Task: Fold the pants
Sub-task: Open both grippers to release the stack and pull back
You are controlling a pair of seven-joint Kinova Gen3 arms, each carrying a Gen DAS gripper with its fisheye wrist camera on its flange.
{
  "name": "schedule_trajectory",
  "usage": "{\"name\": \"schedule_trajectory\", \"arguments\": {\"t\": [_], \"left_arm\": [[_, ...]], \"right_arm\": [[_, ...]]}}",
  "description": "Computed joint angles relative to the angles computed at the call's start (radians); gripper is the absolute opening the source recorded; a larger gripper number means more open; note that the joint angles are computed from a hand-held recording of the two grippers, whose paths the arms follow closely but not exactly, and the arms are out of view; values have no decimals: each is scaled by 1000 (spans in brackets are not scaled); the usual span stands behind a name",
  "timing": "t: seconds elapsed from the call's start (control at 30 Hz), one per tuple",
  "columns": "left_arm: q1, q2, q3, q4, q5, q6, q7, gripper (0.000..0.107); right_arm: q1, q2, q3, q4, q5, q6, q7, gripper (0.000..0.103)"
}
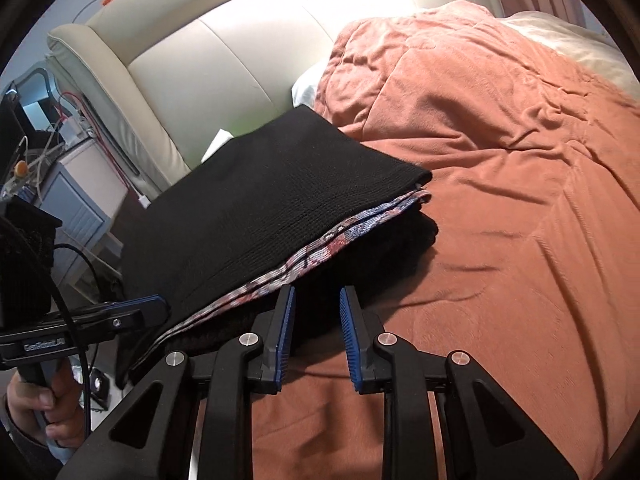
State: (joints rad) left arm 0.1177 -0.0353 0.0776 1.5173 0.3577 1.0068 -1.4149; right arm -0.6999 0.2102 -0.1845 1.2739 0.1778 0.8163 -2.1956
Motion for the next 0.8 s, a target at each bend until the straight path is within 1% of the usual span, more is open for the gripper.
{"name": "schedule_trajectory", "arguments": {"t": [0.07, 0.1, 0.13, 0.17, 0.2, 0.23, 0.27, 0.3, 0.33, 0.37, 0.4, 0.43, 0.47, 0.5, 0.53, 0.57, 0.6, 0.67, 0.7, 0.73, 0.77, 0.8], "left_arm": [[6, -10, 8, 0, -22, -3, 25, 15], [10, -18, 11, -2, -28, -2, 33, 15], [13, -22, 13, -6, -35, 0, 40, 15], [18, -27, 19, -10, -52, 1, 54, 15], [25, -34, 29, -17, -81, 2, 75, 15], [33, -43, 39, -22, -107, 3, 91, 15], [41, -52, 44, -26, -119, 4, 99, 17], [48, -60, 50, -28, -131, 4, 111, 17], [54, -67, 54, -30, -143, 3, 124, 17], [59, -74, 59, -31, -155, 2, 138, 19], [65, -87, 70, -30, -176, 0, 162, 21], [70, -93, 75, -30, -187, -2, 176, 29], [80, -98, 78, -32, -201, -6, 192, 39], [81, -109, 100, -34, -231, -6, 220, 44], [87, -116, 115, -36, -260, -6, 247, 53], [92, -120, 121, -37, -276, -5, 260, 57], [99, -129, 133, -41, -294, -1, 275, 64], [111, -139, 153, -47, -324, 4, 303, 81], [115, -145, 170, -51, -350, 8, 326, 85], [118, -151, 195, -56, -386, 14, 357, 92], [121, -154, 211, -62, -412, 19, 379, 95], [124, -160, 233, -67, -446, 24, 409, 95]], "right_arm": [[-16, -24, 2, -1, 32, 29, -23, 20], [-37, -40, 20, 11, 48, 35, -37, 20], [-40, -52, 22, 12, 47, 45, -36, 20], [-24, -70, 8, 22, 30, 41, -29, 21], [-2, -86, -17, 31, 28, 41, -37, 23], [2, -104, -28, 34, 42, 56, -47, 26], [-12, -119, -27, 35, 73, 76, -61, 34], [-18, -134, -36, 41, 103, 87, -77, 44], [-21, -153, -47, 51, 128, 93, -92, 49], [-22, -174, -58, 63, 151, 98, -112, 57], [-21, -192, -71, 73, 172, 105, -134, 61], [-18, -215, -85, 85, 187, 112, -152, 63], [-11, -233, -99, 90, 194, 123, -162, 70], [-4, -248, -114, 97, 202, 132, -171, 76], [3, -266, -128, 105, 209, 141, -177, 79], [11, -288, -145, 115, 220, 152, -187, 84], [19, -305, -164, 121, 230, 166, -197, 86], [37, -334, -203, 126, 249, 204, -215, 94], [46, -348, -226, 125, 264, 232, -229, 99], [54, -355, -244, 118, 269, 252, -231, 101], [60, -369, -260, 117, 274, 270, -229, 103], [67, -378, -280, 113, 283, 287, -235, 103]]}}
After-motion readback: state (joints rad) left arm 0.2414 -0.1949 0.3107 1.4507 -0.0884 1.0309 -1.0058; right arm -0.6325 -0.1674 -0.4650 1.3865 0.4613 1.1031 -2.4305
